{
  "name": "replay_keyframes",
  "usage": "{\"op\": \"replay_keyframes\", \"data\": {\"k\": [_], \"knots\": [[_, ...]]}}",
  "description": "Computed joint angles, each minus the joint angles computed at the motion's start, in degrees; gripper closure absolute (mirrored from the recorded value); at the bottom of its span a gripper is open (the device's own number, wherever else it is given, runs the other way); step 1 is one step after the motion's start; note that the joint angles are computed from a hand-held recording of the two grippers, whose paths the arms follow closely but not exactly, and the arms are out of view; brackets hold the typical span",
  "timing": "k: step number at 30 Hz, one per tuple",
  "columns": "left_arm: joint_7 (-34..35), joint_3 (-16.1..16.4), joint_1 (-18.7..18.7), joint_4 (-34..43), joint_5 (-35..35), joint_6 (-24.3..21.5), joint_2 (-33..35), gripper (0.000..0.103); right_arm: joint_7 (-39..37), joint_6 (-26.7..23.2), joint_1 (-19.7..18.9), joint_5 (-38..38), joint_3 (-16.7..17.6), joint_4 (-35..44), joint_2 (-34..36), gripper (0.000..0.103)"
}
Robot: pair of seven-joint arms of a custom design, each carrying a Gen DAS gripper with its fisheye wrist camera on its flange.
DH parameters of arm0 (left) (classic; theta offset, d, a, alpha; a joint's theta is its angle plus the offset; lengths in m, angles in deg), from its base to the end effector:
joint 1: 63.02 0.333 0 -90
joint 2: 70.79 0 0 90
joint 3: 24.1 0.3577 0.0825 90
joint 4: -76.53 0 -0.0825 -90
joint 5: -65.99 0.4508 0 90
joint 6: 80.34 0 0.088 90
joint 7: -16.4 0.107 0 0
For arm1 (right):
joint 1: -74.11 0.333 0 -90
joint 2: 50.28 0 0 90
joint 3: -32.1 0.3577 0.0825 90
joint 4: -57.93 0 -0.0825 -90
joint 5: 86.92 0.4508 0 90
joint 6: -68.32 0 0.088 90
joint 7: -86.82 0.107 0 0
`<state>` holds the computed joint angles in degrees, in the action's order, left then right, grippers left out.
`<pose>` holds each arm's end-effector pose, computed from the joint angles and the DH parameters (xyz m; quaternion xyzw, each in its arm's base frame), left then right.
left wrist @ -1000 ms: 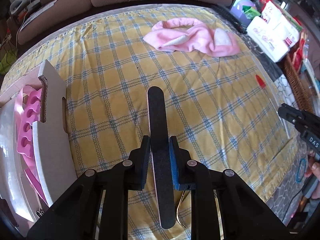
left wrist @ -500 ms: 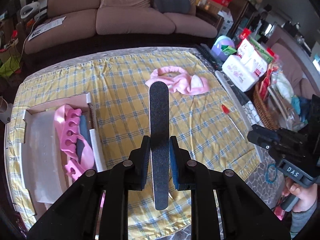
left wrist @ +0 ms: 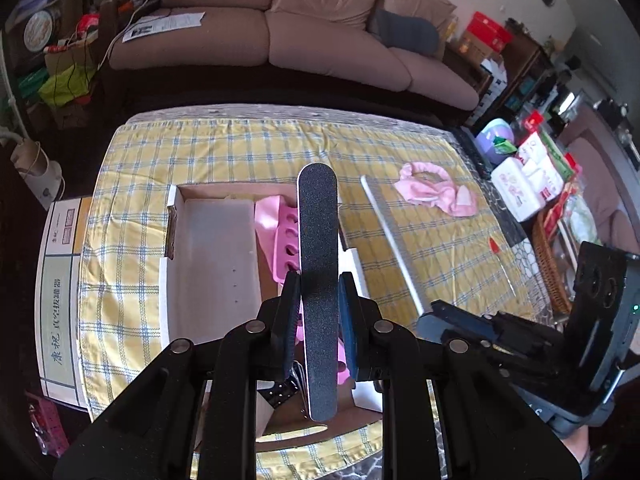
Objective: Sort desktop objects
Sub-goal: 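Carry both files into the box and open both grippers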
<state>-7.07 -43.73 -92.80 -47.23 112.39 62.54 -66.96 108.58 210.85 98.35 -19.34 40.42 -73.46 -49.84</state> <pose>0.4053 -0.4765 0.3959 -0.8283 0.4755 -0.2613 0.1399 0.4917 0.3087 0.3599 -0.8620 0.3283 0.1040 0.3720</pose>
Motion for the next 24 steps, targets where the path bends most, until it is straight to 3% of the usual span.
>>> {"op": "replay_keyframes", "data": {"k": [4, 8, 12, 16, 21, 24], "knots": [[-0.6, 1.3, 1.5, -1.4, 0.4, 5.2, 2.2, 0.085, 5.1, 3.9, 1.9, -1.3, 1.9, 3.0, 5.6, 0.085], [2.0, 2.3, 2.3, -0.3, -0.6, 7.4, 5.6, 0.085, 10.0, 8.4, 2.7, -4.2, 2.9, 5.7, 10.0, 0.085], [1.7, 3.4, 2.1, 0.0, 0.0, 8.3, 6.9, 0.085, 11.5, 8.6, 2.2, -5.9, 3.6, 7.4, 11.9, 0.084], [0.4, 3.6, 1.7, -0.5, 0.9, 6.9, 6.0, 0.06, 9.6, 9.8, 1.5, -4.9, 4.4, 7.2, 11.6, 0.081], [0.1, 3.2, 2.0, -1.0, 1.1, 6.1, 4.2, 0.05, 7.2, 8.3, 0.6, -3.1, 4.3, 6.1, 9.9, 0.073], [1.7, 2.9, 2.1, 0.3, 1.1, 6.3, 4.5, 0.03, 5.7, 8.2, 0.2, -2.9, 3.5, 5.0, 8.3, 0.067]]}}
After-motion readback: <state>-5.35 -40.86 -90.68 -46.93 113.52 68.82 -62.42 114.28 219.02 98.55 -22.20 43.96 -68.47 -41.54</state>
